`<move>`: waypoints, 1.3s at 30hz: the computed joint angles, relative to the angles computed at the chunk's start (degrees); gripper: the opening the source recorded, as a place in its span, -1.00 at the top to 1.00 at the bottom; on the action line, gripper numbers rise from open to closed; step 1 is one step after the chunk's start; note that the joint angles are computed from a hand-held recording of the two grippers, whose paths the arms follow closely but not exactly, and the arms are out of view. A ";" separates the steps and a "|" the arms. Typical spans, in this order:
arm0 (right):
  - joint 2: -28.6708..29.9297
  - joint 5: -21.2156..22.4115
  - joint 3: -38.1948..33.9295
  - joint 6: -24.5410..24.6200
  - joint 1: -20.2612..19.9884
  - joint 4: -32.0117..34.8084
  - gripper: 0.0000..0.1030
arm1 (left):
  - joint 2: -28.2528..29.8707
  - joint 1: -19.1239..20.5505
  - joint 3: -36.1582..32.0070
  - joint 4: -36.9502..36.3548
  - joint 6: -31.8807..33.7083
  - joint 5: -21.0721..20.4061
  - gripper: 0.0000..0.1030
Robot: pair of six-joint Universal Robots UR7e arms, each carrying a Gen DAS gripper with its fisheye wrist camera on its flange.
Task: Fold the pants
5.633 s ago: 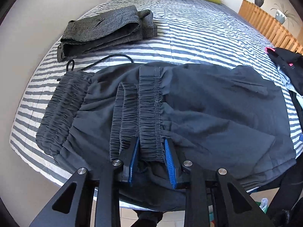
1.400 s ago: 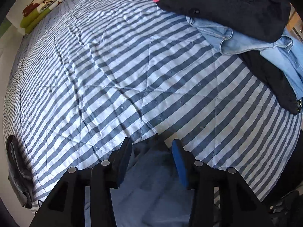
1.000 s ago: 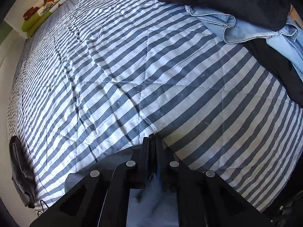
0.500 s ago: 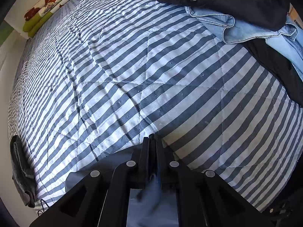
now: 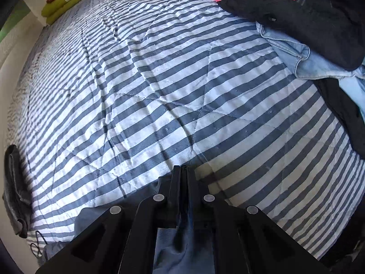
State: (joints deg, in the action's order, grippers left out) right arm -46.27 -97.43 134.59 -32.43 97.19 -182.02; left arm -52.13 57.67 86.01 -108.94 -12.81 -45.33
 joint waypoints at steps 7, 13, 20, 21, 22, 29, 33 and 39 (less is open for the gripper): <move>-7.70 8.81 -1.51 2.53 -2.86 6.77 0.93 | -8.65 -2.31 5.04 -6.54 1.23 -3.59 0.30; -2.49 8.03 -8.01 2.31 -0.03 8.08 0.93 | -25.11 -3.84 21.70 -9.34 -5.53 -5.28 0.30; 4.61 6.82 -21.70 4.70 3.83 17.93 0.92 | -43.73 -2.52 41.04 -6.82 -19.01 -3.74 0.31; 7.12 4.92 -25.17 4.56 4.94 17.54 0.89 | -45.26 -2.46 42.74 -7.35 -19.60 -2.58 0.34; 9.64 2.80 -28.78 4.87 5.88 17.91 0.88 | -47.59 -3.06 44.92 -9.73 -18.96 -1.78 0.36; 20.10 -13.85 -44.96 11.87 8.65 16.99 0.87 | -59.42 -6.41 47.05 1.87 -25.50 1.87 0.36; 18.03 -9.19 -42.20 10.63 10.38 18.81 0.83 | -64.65 -7.00 44.76 4.45 -25.09 5.37 0.36; 12.20 -6.62 -29.25 3.10 13.04 19.76 0.71 | -61.75 0.97 40.96 0.44 -16.70 7.37 0.36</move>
State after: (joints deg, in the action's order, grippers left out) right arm -34.08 -104.05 105.33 -29.33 110.24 -162.26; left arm -113.88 58.64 126.96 -108.50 -29.51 -37.96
